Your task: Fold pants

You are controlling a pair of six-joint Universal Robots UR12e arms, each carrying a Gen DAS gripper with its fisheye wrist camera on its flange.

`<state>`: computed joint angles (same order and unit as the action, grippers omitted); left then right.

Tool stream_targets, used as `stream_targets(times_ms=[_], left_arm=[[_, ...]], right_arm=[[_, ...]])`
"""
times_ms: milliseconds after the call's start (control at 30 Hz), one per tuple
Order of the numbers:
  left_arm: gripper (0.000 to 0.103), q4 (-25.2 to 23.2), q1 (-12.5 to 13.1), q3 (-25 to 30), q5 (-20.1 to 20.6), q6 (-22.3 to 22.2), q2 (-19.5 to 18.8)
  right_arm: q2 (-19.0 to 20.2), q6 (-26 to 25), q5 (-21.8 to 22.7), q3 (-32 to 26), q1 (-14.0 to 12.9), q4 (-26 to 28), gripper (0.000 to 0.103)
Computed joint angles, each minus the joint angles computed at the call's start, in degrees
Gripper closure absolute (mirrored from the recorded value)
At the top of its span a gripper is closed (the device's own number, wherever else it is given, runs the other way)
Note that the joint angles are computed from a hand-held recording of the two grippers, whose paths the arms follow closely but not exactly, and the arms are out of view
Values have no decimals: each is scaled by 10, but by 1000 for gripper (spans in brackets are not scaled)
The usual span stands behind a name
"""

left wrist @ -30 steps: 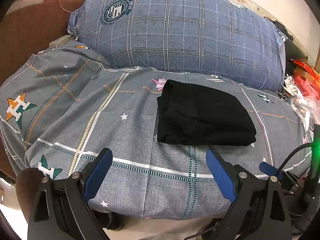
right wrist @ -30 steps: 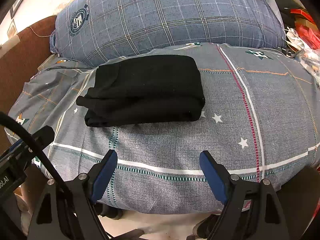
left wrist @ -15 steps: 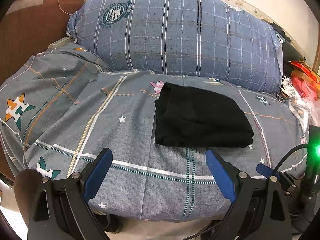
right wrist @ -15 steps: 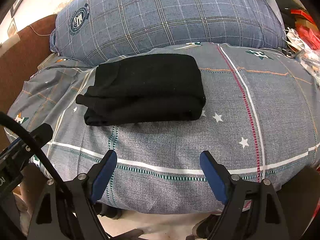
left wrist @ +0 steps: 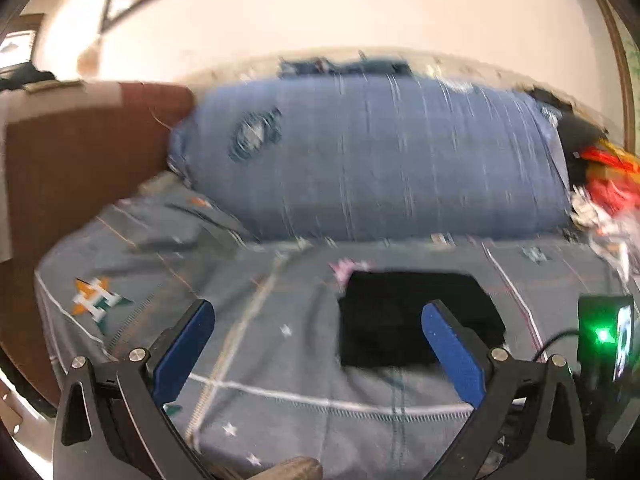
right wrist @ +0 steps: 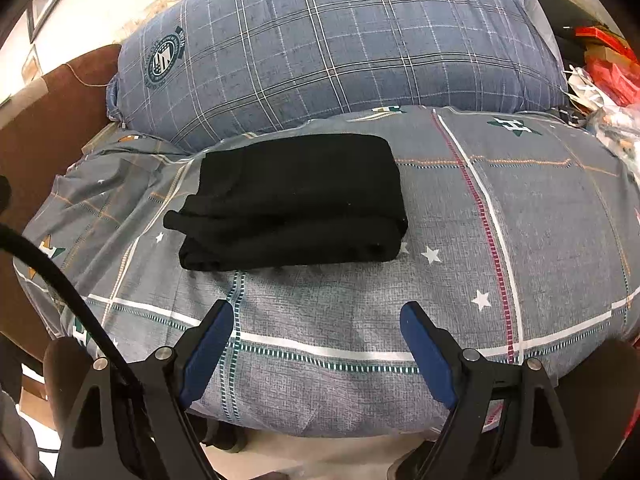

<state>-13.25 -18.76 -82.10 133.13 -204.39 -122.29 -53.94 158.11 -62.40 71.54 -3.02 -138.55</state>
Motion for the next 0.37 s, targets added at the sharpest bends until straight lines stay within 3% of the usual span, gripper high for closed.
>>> stream_targets(times_ms=[200,367], left_arm=[[0,-92,16,-4,-85,-67,12],[0,-127,21,-11,-109,-112,18]], right_arm=[[5,-6,-5,-10,1,22,14],[8,-11,-12,-15,3,42,13]])
